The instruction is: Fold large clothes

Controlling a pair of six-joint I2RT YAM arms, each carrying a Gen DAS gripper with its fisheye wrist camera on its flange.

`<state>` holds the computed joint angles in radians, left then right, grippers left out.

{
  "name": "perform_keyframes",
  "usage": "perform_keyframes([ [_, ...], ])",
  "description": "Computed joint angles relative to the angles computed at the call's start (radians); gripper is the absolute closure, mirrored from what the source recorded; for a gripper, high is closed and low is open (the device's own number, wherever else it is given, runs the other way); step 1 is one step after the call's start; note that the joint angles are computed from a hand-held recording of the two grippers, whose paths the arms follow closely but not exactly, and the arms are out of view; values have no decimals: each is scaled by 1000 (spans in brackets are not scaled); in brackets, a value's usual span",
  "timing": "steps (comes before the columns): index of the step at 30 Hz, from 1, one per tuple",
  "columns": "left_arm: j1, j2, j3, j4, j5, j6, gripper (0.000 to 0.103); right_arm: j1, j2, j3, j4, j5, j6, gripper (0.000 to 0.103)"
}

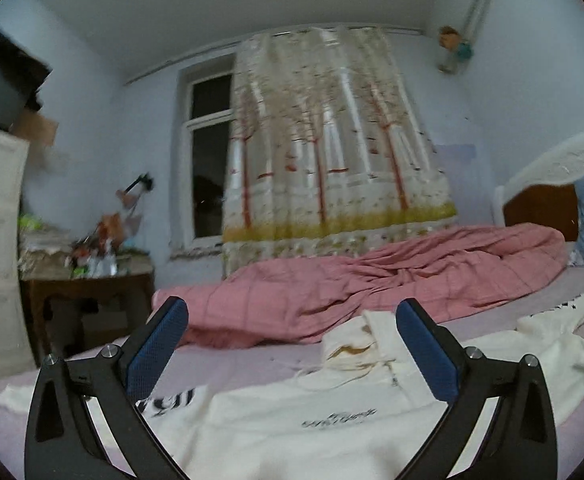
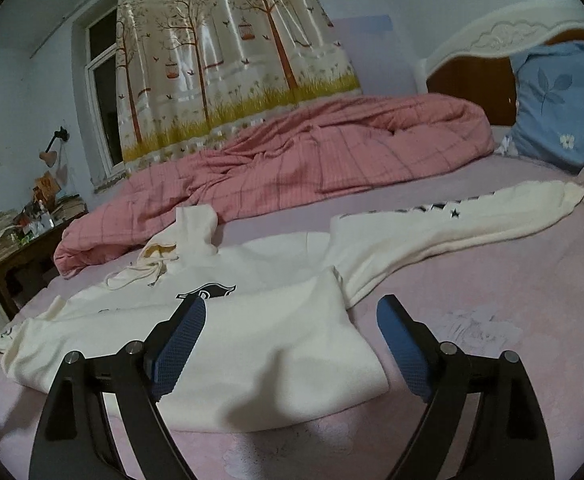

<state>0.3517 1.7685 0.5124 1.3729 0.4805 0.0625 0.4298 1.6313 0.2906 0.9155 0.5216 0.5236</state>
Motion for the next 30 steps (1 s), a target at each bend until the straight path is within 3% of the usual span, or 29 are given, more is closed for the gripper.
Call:
perform_keyframes([
  [3,-61,-80,-3,-94,-5,-57,0,-23,7,-8,14,-30,19,14],
  [6,-95,-84,-9,-74,12,-104,0,-12,14,-3,2,7,35,14],
  [10,-141,91,49,-24,-54,-93,0,-18,14,-3,-3,-4,34,14],
  [13,-201,167,135,-188,-160,-21,0,-22,12,7,-27,-14,37,14],
  [15,-224,190,181,-286,-131,22,4,-34,14,15,-37,-48,33,14],
  [17,-284,198,238,-452,-206,109,20,-49,18,24,-53,-76,40,14],
  [18,-301,208,280,-567,-191,154,43,-54,21,24,-52,-84,47,14],
  [19,-314,223,334,-698,-176,192,58,-58,22,24,-51,-89,55,14],
  [22,-349,289,495,-1008,-198,261,81,-91,28,11,-36,-121,96,14],
  [25,-342,367,632,-1197,-149,259,83,-123,35,24,-67,-155,131,14],
  [28,-339,381,641,-1213,-134,257,83,-168,39,15,-49,-240,147,14],
  [30,-347,375,624,-1192,-145,256,83,-211,44,-27,38,-294,179,14],
])
